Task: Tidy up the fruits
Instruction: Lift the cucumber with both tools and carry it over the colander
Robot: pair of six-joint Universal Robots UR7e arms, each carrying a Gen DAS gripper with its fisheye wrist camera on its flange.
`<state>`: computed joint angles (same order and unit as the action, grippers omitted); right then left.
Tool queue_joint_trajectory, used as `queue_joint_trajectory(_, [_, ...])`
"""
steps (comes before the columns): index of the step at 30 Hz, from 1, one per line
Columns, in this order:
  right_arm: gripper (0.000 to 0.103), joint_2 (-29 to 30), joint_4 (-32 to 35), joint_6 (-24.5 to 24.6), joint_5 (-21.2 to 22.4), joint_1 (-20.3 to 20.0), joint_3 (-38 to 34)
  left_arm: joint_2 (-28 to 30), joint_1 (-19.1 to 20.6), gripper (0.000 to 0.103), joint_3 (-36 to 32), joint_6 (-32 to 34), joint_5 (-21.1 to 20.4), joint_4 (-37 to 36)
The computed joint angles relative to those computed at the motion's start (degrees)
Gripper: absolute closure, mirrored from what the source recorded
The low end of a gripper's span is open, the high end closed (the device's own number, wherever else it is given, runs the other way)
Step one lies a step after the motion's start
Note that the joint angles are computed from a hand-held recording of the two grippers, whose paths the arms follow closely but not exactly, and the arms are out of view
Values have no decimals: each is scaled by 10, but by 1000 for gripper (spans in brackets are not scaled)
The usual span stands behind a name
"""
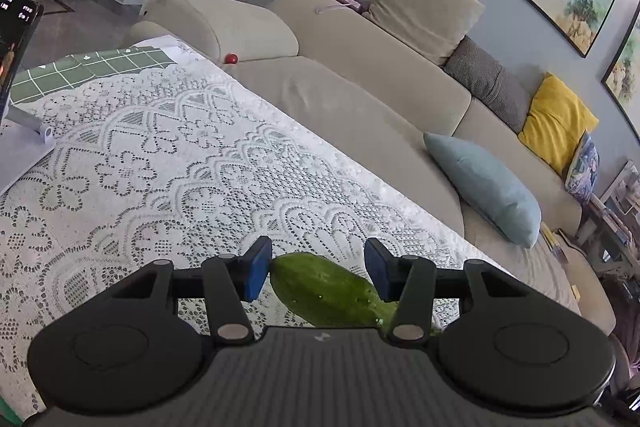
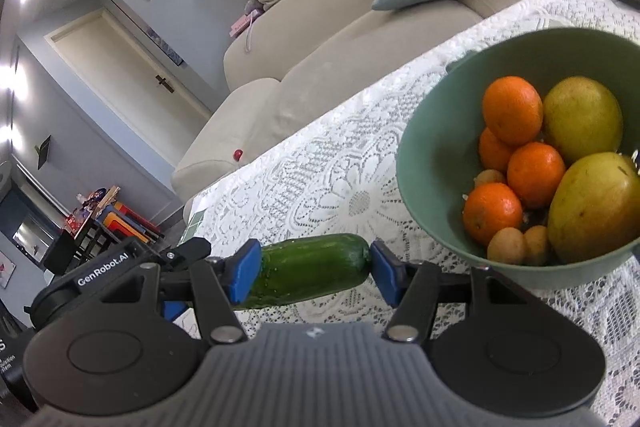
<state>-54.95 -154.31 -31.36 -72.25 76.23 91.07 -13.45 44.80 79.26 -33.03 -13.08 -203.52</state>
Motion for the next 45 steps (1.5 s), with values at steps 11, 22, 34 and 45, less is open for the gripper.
queue_joint_trajectory(11, [46,-14,-8,-12,7,-1,-5,8,-4,45,-33,-10,-11,24])
queue_joint_trajectory(22, [46,-7,11,-24,-11,-7,-74,55,1,45,-139,-26,-58,114])
queue_joint_trajectory(34, [45,41,59,14,-34,-27,-179,112,15,45,-269,-69,-106,268])
queue_joint_trajectory(45, [45,65,92,31,-43,-35,-225,153,18,45,-342,-27,-102,308])
